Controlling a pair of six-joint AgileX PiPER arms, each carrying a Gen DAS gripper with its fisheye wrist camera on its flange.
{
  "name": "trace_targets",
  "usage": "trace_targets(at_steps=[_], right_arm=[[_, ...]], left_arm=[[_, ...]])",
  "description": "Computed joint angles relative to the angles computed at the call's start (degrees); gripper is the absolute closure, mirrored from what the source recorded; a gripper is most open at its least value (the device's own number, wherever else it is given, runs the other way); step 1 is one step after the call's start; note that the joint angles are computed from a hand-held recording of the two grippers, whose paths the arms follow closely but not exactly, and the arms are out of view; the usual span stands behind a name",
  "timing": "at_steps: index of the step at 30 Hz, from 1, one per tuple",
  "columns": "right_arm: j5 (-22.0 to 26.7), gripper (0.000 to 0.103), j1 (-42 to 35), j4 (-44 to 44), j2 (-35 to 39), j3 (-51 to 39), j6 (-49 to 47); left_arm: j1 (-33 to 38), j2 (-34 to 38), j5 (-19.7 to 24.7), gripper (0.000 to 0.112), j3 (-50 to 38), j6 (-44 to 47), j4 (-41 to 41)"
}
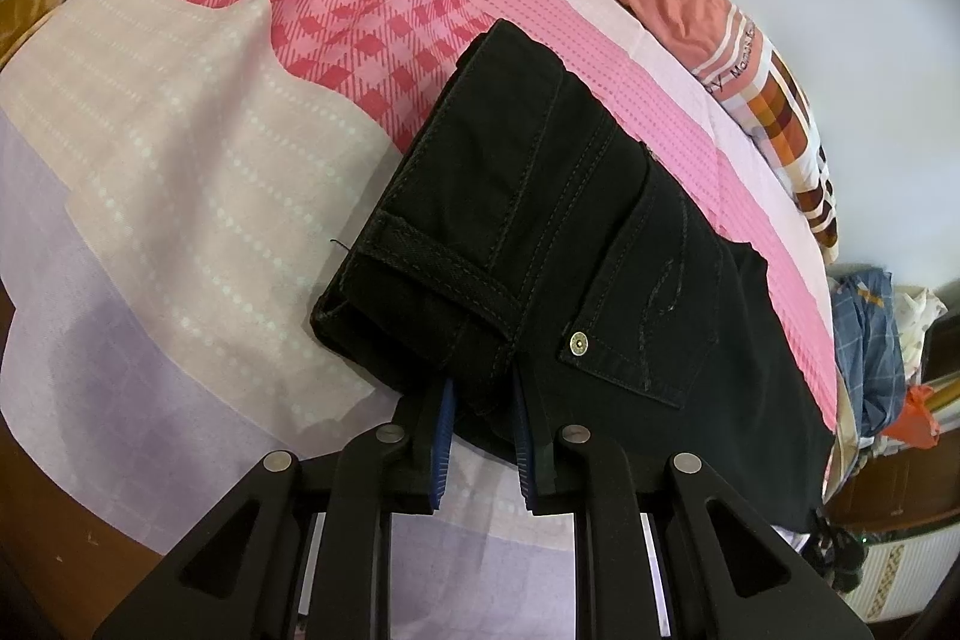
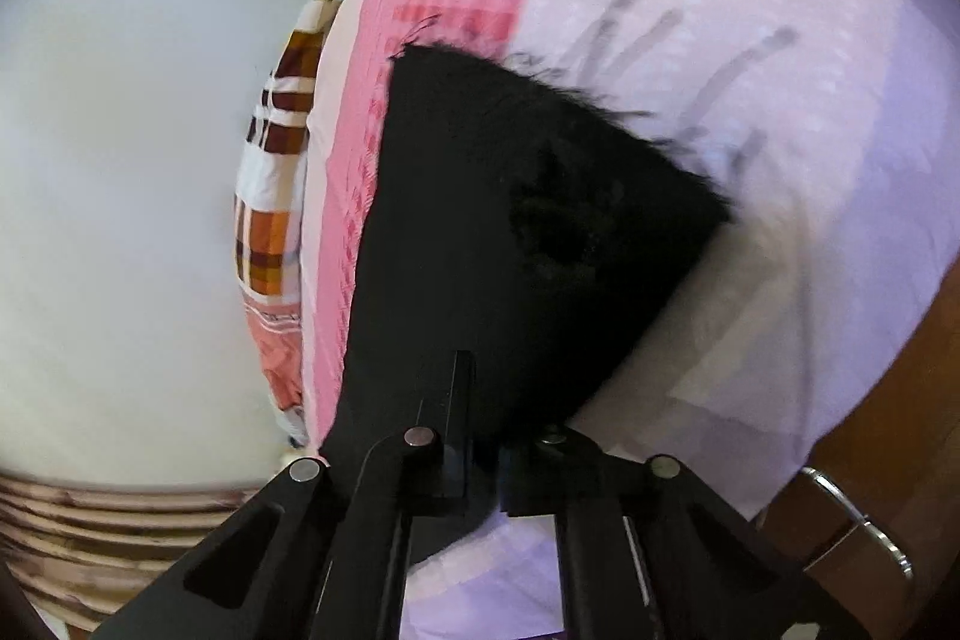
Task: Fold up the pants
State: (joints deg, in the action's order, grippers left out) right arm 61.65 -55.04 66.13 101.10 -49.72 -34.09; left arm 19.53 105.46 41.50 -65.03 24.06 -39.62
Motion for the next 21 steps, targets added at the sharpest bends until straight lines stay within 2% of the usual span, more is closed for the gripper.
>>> trace_targets(at_steps=[4, 7, 10, 13, 15, 18, 21], right_arm=[[-0.7, 0.097, 4.2, 0.0, 0.8, -8.3, 5.6], [1.6, 0.097, 7.2, 5.5, 1.9, -16.0, 8.9], [1.2, 0.098, 8.9, 7.5, -3.1, -21.2, 7.4], [-0.1, 0.098, 5.9, 6.4, -6.2, -16.9, 4.8], [-0.1, 0.098, 2.3, 6.6, -4.2, -11.6, 2.7], [-3.0, 0.098, -2.6, 4.5, 2.3, -4.4, -0.1], [-1.5, 0.098, -6.7, 9.8, 5.3, 1.4, -8.1]], left_arm=[[-0.3, -0.4, -1.1, 0.094, 0.7, 1.2, -0.6], [-0.1, -0.4, -1.0, 0.094, 0.8, 1.5, -1.0], [0.2, -0.3, -0.8, 0.094, 0.9, 1.3, -1.1], [-0.2, -0.2, -1.0, 0.094, 0.5, 0.5, -0.5], [-0.2, 0.1, -1.3, 0.093, 0.7, 0.6, -1.0], [-0.7, 0.6, -1.7, 0.093, 0.4, 0.3, -0.4], [-1.8, 0.5, -1.9, 0.093, -0.3, -1.5, 2.6]])
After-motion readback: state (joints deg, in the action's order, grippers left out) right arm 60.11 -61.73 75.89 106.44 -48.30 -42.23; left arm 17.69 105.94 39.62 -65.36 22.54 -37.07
